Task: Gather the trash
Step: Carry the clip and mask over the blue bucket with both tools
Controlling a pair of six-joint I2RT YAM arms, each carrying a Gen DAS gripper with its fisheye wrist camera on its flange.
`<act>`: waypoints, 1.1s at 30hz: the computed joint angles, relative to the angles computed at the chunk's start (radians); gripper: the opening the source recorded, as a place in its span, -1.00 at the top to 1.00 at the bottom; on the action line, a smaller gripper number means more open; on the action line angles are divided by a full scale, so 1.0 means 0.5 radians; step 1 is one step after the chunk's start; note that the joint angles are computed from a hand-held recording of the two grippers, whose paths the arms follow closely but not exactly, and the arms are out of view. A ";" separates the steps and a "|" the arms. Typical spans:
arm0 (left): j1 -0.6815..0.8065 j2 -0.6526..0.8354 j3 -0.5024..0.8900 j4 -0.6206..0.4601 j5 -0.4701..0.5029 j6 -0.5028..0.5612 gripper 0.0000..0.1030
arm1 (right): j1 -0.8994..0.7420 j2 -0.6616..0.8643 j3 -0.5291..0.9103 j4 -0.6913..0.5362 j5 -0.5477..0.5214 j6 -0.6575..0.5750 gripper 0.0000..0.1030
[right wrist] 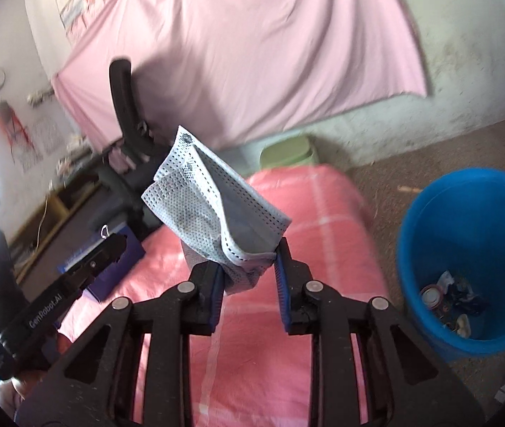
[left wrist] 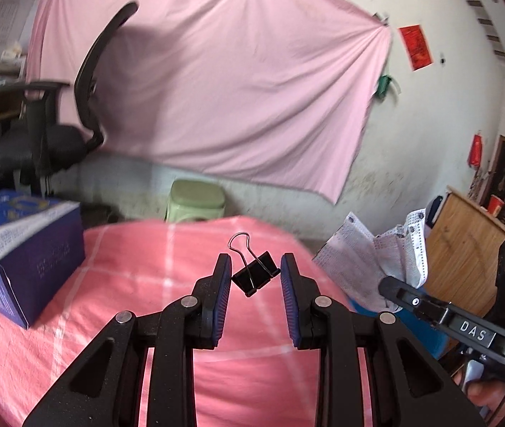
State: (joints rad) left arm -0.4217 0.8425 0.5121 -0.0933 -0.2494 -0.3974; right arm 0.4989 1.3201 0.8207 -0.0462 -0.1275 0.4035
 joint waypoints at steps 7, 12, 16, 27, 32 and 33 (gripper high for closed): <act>-0.334 0.055 0.190 -0.001 -0.289 0.021 0.54 | 0.017 -0.344 -0.001 -0.118 0.262 -0.115 0.18; -0.528 0.194 0.346 0.048 -0.421 0.036 0.54 | 0.001 -0.539 0.019 -0.202 0.425 -0.216 0.18; -0.678 0.310 0.468 0.089 -0.515 0.063 0.54 | -0.105 -0.701 -0.009 -0.271 0.432 -0.276 0.18; -0.888 0.795 0.725 0.310 -0.521 0.114 0.54 | -0.602 -0.890 -0.118 -0.380 0.219 -0.329 0.18; -0.909 1.021 0.811 0.427 -0.458 0.116 0.54 | -0.794 -0.929 -0.158 -0.392 0.122 -0.398 0.18; -0.914 1.057 0.822 0.446 -0.451 0.119 0.54 | -0.820 -0.928 -0.175 -0.377 0.122 -0.413 0.18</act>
State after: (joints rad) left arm -0.8789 1.3710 0.9231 0.1299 -0.4751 -0.3380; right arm 0.0889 0.8560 0.7333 -0.2346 -0.0666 0.1972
